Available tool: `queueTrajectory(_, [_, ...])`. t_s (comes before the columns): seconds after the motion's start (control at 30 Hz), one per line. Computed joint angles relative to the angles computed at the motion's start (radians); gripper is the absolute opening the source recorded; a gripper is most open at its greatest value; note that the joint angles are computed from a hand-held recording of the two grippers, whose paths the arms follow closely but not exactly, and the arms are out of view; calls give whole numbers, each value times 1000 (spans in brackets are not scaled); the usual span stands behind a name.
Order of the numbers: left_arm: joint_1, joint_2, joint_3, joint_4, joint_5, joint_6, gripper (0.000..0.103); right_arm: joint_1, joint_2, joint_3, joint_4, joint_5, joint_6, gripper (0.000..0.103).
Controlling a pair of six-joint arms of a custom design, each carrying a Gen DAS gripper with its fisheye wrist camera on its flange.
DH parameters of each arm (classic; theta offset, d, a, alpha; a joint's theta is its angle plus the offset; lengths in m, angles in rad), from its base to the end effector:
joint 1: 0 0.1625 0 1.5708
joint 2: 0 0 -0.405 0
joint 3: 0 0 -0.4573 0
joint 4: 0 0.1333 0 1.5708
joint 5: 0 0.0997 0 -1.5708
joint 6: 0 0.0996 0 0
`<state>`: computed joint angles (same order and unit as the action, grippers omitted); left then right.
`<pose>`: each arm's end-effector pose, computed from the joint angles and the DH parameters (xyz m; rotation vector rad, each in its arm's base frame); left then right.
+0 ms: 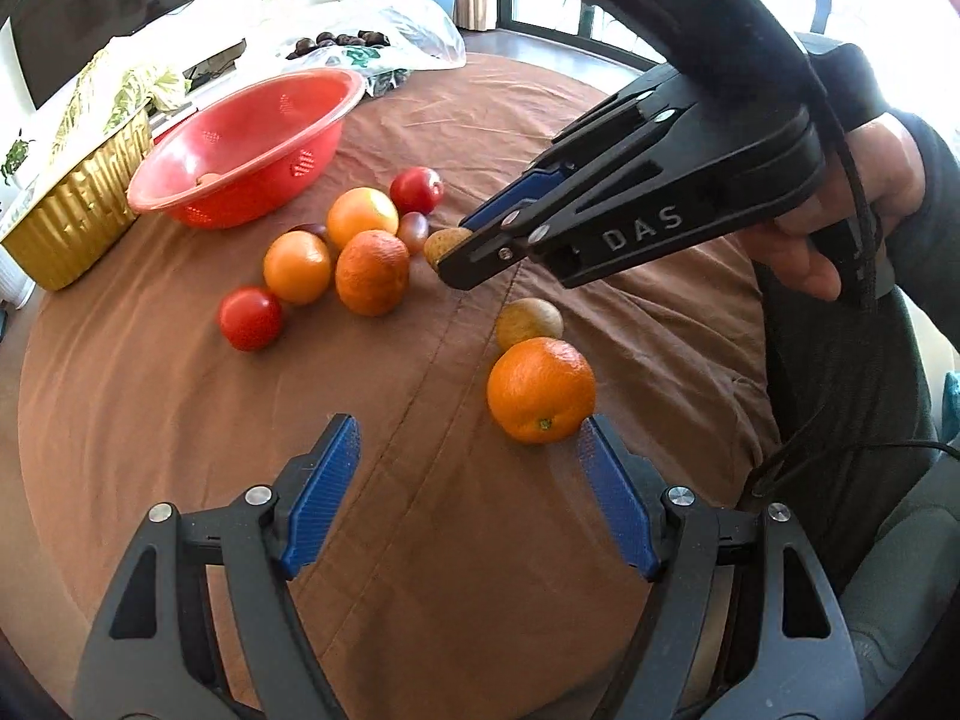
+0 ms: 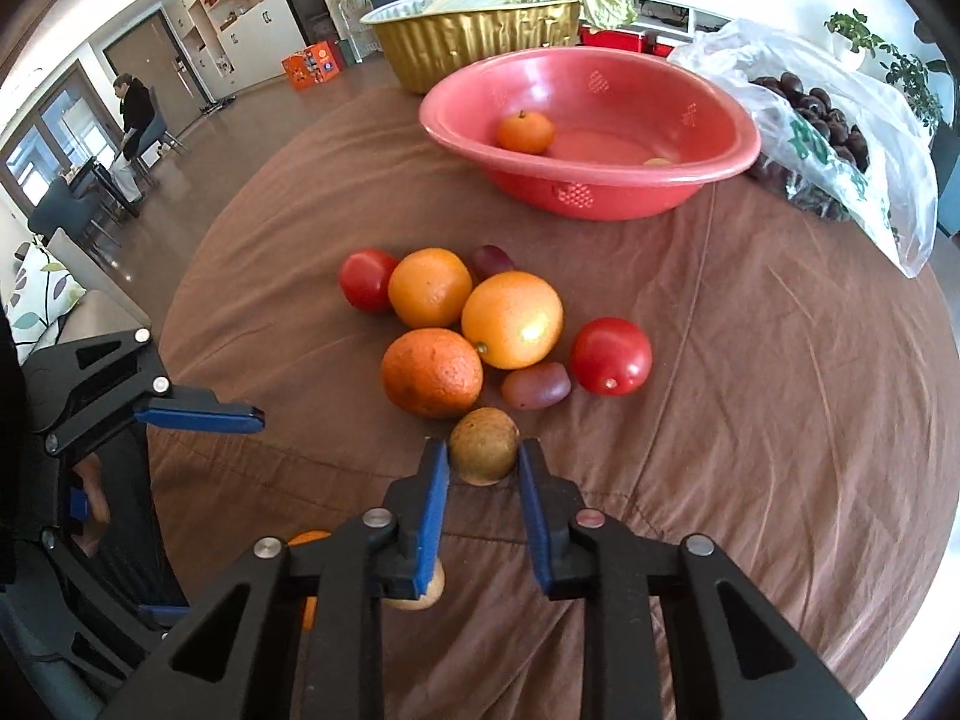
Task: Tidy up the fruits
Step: 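Grasp an orange with the left tool while the right tool grasps a kiwi, then lower both fruits into the red basin and open both tools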
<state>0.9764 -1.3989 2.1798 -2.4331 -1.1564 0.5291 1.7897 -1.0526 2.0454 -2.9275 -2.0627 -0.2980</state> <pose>-0.1368 -0.5121 0.1569 1.4330 2.3206 -0.1297 0.2090 -0.5424 0.0848 0.5489 -2.5465 0.4526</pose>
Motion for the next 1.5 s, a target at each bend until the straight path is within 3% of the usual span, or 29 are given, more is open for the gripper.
queueTrajectory(0.37, [-16,10,6,-12,-14,2,74,-32,-85,72,-56,21,25,26])
queueTrajectory(0.63, [4,46,-18,-19,-50,-52,73,-29,-85,81,-76,38,27,26])
queueTrajectory(0.87, [8,49,-10,-24,-73,-31,37,-30,-103,96,-85,37,37,26])
queueTrajectory(1.2, [33,27,-28,-17,-94,-36,37,-34,-110,98,-91,37,38,26])
queueTrajectory(1.5, [71,63,-159,-81,8,47,37,-32,-136,75,-94,-5,20,26])
